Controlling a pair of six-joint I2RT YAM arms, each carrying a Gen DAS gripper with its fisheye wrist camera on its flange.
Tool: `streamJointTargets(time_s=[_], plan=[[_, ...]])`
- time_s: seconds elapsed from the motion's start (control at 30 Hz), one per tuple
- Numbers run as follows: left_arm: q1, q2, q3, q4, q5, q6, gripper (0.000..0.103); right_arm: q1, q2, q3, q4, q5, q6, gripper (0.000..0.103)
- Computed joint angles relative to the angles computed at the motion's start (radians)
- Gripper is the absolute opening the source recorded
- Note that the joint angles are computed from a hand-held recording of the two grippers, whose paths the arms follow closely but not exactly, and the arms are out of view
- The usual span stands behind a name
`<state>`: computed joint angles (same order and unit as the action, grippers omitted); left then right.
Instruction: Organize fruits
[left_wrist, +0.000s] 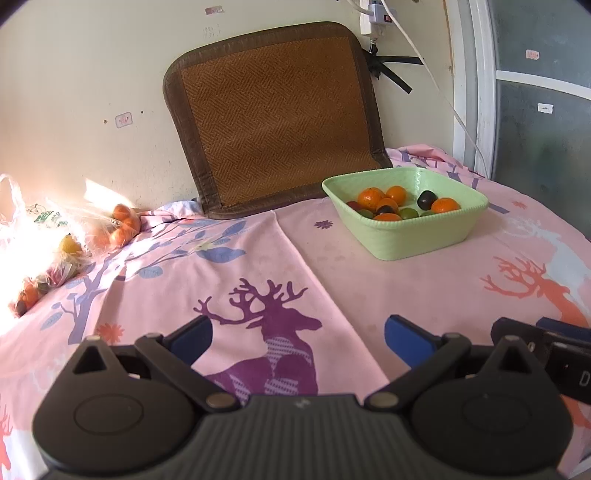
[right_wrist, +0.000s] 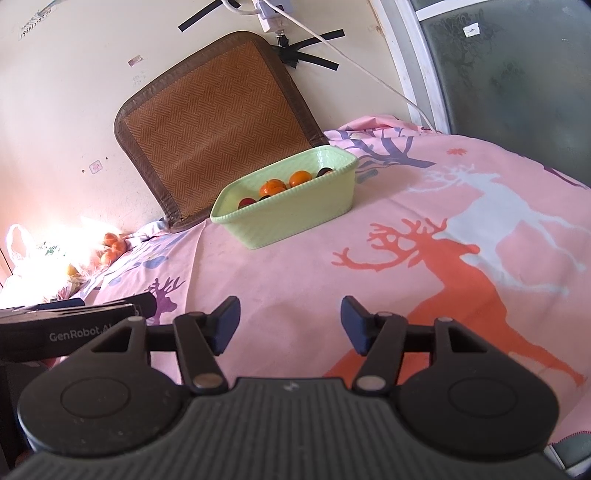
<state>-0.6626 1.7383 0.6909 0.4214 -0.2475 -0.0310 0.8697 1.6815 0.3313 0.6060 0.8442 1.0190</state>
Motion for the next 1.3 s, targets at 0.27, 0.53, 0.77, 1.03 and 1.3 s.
streamJointTargets(time_s=[0.27, 0.53, 0.77, 1.03, 1.3], plan=[[0.000, 0.011, 0.006, -0.001, 0.000, 0.007, 0.103, -0.001, 0.014, -0.002, 0.011, -0.001, 0.009, 0.063], [0.006, 0.019, 0.007, 0.002, 0.010, 0.017, 0.103, -0.003, 0.023, 0.001, 0.014, -0.004, 0.017, 0.064], [0.006, 0.028, 0.021, -0.021, 0.022, 0.012, 0.103, -0.005, 0.025, -0.001, 0.017, -0.006, 0.018, 0.064], [0.014, 0.032, 0.031, -0.040, 0.042, 0.010, 0.103, -0.009, 0.033, -0.002, 0.025, -0.012, 0.020, 0.064], [0.024, 0.042, 0.040, -0.045, 0.054, 0.005, 0.103, -0.011, 0.035, -0.001, 0.025, -0.013, 0.020, 0.064]])
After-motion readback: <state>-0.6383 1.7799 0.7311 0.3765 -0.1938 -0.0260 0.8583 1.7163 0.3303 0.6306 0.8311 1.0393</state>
